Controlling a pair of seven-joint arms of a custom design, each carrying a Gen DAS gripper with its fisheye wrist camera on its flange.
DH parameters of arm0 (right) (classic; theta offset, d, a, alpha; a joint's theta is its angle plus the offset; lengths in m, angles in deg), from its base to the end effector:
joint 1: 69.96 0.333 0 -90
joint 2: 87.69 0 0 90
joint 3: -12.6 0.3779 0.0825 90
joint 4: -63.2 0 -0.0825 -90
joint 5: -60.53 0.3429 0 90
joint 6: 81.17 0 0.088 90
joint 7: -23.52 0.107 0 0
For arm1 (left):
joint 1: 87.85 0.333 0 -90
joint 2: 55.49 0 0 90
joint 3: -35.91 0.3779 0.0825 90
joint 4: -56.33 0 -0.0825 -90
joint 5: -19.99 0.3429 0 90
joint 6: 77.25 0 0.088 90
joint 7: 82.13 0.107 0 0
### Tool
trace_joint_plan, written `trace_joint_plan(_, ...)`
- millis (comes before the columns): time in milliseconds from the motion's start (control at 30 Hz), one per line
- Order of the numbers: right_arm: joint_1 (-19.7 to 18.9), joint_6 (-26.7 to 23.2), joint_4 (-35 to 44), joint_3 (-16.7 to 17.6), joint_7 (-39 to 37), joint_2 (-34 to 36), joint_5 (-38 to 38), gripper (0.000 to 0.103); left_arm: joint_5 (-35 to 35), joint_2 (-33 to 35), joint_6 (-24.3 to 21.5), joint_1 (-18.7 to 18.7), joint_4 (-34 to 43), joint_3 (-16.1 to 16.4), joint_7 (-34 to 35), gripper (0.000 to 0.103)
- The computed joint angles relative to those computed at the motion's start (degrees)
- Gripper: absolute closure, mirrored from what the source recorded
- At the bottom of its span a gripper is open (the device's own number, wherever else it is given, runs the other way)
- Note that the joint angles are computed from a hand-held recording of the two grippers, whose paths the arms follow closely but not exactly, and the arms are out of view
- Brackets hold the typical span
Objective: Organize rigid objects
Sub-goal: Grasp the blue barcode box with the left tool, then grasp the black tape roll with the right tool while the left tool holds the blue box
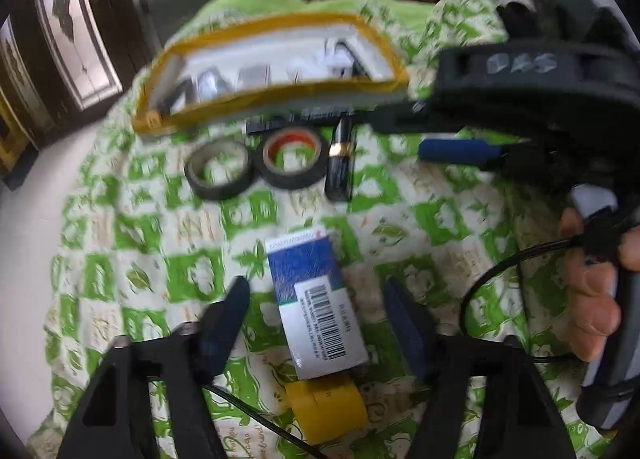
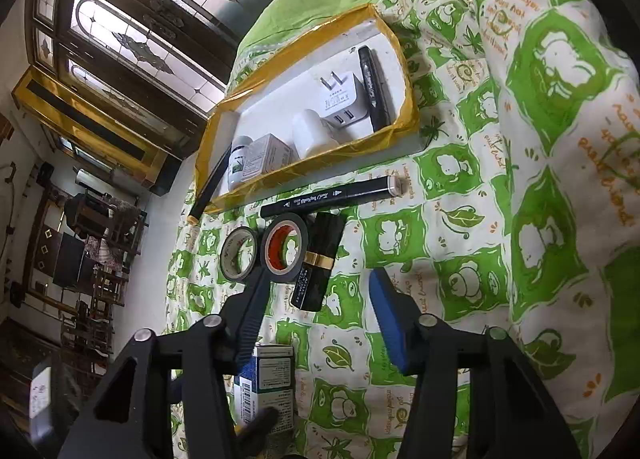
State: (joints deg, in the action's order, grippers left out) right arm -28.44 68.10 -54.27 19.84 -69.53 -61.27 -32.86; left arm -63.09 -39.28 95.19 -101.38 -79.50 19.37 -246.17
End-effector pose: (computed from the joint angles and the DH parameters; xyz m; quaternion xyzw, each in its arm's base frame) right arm 0.3781 0.4543 0.2981 -0.3389 0.8581 -0.1000 0.3725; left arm 0.4542 -0.1750 0.3085 -0.3055 0.9160 -0.2464 0.0831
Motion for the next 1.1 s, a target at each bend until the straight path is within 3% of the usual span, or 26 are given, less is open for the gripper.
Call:
trace_joint_plan(67, -0.1, 0.1, 0.0, 0.0, -0.1, 0.1, 0.1, 0.054, 11.1, 0.9, -2.7, -0.1, 0.0, 2.4, -13.0, 0.068)
trace_joint_plan(233, -0.1, 0.1, -0.4, -0.1, 1.7, -0.1, -1.1, 0.055, 8.1, 0.1, -9.8, 6.0, 1.6, 1.4, -14.4, 0.068)
trace_joint_plan(367, -0.3, -0.2, -0.8, 0.2, 2.5, -0.3, -1.6, 0.057, 6.7, -0.2, -13.3, 7.6, 2.6, 2.7, -16.1, 0.068)
trace_joint_plan(533, -0.7, 0.5, 0.2, 0.3, -1.0, 0.0, -1.1, 0.066, 9.0, 0.3, -12.9, 6.8, 2.7, 3.2, -19.4, 0.068)
trace_joint_plan(800, -1.8, 1.9, 6.7, -1.5, -29.3, 2.7, 13.0, 0.066, 8.8, 0.6, -12.5, 6.8, 2.0, 2.5, -19.0, 0.068)
trace_joint_plan(967, -4.0, 2.9, 11.7, -1.0, -49.3, 7.1, 26.9, 0.066, 9.1, 0.8, -12.7, 6.7, 2.1, 2.5, -19.1, 0.068)
trace_joint_plan(1100, -3.4, -1.7, 15.7, -0.7, -61.7, 9.9, 34.9, 0.070, 9.7, 1.1, -12.9, 6.7, 2.3, 2.4, -19.5, 0.068)
